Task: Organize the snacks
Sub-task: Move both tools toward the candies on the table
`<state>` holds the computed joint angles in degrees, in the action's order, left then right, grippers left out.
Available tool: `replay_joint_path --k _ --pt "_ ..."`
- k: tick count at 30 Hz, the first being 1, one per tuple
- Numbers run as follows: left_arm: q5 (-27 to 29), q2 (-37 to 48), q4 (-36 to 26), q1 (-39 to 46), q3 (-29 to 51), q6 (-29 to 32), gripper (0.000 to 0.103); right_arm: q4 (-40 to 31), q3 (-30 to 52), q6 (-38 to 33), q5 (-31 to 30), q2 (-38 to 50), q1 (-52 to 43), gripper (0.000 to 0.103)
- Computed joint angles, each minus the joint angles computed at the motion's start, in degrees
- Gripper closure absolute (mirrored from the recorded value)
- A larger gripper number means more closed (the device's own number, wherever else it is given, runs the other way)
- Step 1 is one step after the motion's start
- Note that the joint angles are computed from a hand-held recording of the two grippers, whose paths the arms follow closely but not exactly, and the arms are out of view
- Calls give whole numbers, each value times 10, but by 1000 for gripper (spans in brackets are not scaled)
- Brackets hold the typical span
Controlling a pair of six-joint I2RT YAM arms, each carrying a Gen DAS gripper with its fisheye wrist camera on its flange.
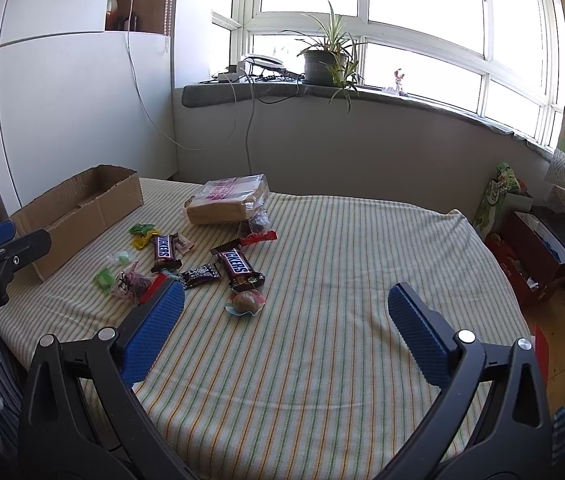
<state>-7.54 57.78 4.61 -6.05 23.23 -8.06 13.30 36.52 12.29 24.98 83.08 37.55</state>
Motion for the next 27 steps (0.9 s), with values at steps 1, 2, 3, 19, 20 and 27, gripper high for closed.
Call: replay_joint_path --k 1,2,3,19,20,27 --pt "-1 0 1 0 -1 0 22 0 0 0 -1 0 0 0" --pt "0 1 2 1 -1 1 22 0 1 0 -2 1 -1 0" --pt "0 2 3 1 -1 1 22 0 1 0 -1 1 0 0" --pt "25 47 42 19 2 -4 22 3 16 -9 -52 31 -25 1" --pt "23 51 40 19 4 -1 22 2 19 -10 -58 35 -28 3" --pt "61 84 36 52 9 -6 22 -6 41 -21 -99 66 -50 9"
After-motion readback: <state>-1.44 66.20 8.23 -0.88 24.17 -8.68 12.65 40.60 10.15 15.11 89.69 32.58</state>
